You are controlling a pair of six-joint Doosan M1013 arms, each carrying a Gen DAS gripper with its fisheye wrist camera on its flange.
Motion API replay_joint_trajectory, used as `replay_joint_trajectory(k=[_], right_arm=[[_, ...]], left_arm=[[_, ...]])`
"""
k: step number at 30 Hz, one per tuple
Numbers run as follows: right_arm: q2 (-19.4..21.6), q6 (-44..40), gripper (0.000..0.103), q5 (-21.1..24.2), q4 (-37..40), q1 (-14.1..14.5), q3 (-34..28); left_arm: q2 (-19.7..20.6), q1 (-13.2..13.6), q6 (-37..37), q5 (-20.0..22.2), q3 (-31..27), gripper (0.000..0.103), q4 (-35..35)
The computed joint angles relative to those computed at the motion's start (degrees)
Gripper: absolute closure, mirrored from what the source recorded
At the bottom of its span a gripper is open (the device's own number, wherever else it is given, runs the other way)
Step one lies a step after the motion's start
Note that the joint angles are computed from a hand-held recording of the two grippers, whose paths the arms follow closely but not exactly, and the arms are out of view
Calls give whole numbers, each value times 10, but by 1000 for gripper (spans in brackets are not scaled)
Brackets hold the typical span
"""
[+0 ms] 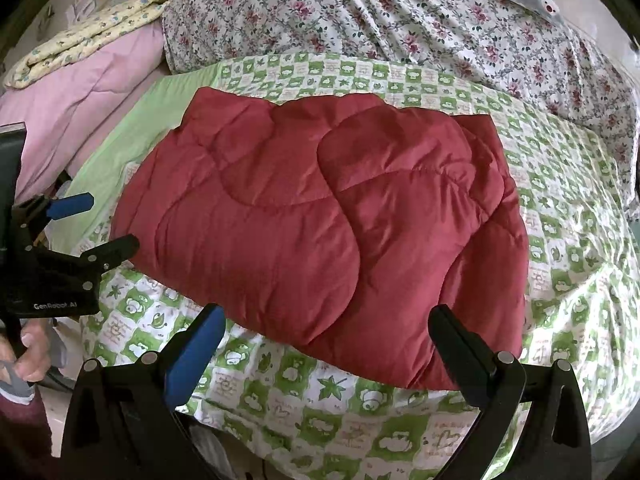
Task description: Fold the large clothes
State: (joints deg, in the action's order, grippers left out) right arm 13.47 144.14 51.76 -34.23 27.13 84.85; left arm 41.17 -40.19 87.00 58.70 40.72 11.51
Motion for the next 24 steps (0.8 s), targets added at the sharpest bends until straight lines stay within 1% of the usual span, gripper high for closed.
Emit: replay_joint_trajectory(k=[9, 24], right_arm=[[7, -14, 1, 3, 6, -4, -13], [7, -16, 1, 1, 6, -6, -14]], left_arm=[[5, 0, 1, 5, -9, 2, 0], [12, 1, 4, 9, -21, 1, 1]])
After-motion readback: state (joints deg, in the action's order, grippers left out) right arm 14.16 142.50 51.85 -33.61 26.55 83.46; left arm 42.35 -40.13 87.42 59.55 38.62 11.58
